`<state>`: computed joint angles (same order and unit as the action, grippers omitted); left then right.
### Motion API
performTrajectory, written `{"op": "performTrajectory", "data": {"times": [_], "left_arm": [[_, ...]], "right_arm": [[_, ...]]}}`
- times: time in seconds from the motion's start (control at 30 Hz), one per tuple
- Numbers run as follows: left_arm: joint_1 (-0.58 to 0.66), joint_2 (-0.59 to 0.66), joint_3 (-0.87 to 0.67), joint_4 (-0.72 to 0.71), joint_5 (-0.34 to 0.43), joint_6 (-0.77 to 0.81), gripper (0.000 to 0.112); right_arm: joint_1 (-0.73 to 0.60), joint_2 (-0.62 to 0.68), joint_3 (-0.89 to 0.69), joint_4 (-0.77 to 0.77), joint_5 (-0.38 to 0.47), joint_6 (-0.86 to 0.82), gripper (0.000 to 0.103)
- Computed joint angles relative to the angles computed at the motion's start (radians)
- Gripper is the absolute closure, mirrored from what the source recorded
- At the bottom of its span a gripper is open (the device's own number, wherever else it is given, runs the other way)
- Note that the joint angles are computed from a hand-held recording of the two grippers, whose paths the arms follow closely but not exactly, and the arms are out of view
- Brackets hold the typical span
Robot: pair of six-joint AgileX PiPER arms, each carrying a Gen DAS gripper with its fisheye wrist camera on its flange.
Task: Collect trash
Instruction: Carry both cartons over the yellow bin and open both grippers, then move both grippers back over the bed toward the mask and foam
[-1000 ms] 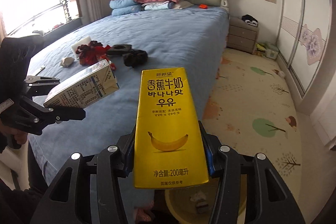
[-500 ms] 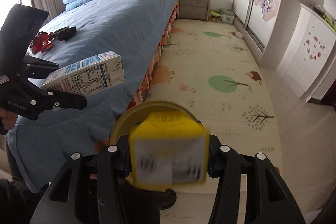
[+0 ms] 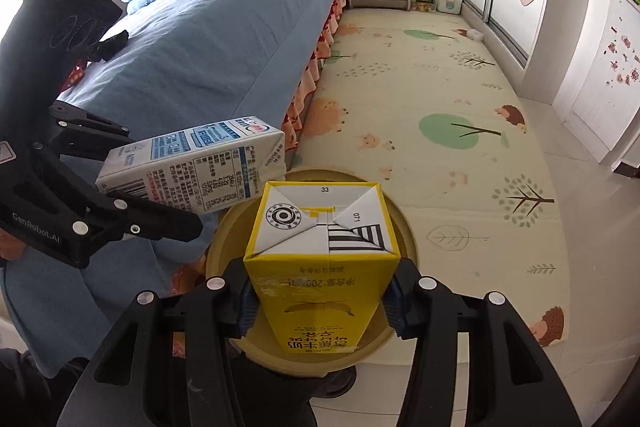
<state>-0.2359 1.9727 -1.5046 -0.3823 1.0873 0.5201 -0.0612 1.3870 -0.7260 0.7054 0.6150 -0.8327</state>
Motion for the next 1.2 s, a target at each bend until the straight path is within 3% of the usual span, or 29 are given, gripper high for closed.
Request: {"op": "performTrajectory", "data": {"times": [0.03, 0.07, 0.1, 0.13, 0.23, 0.63, 1.03, 1.2], "left_arm": [[0.0, 0.012, -0.016, 0.008, 0.021, -0.005, 0.054], [-0.007, 0.027, -0.036, 0.034, 0.036, -0.036, 0.046], [-0.011, 0.024, -0.037, 0.067, 0.036, -0.071, 0.024], [-0.01, 0.003, -0.017, 0.085, 0.028, -0.095, 0.019], [0.022, 0.003, -0.027, 0.051, 0.047, -0.076, 0.019], [0.063, -0.039, 0.029, -0.008, -0.019, -0.014, 0.019], [0.125, -0.183, 0.161, -0.087, -0.102, 0.128, 0.019], [0.205, -0.284, 0.258, -0.179, -0.147, 0.244, 0.018]], "right_arm": [[0.002, 0.02, -0.014, -0.009, 0.024, -0.003, 0.053], [0.013, 0.034, -0.023, -0.023, 0.02, 0.011, 0.041], [0.026, 0.032, -0.017, -0.042, -0.003, 0.04, 0.031], [0.041, 0.029, -0.01, -0.058, -0.023, 0.064, 0.022], [0.039, 0.027, 0.002, -0.057, -0.026, 0.053, 0.024], [0.056, -0.018, 0.014, -0.116, -0.025, 0.153, 0.024], [0.103, -0.119, -0.012, -0.221, 0.013, 0.3, 0.024], [0.17, -0.156, -0.054, -0.235, 0.027, 0.372, 0.024]]}}
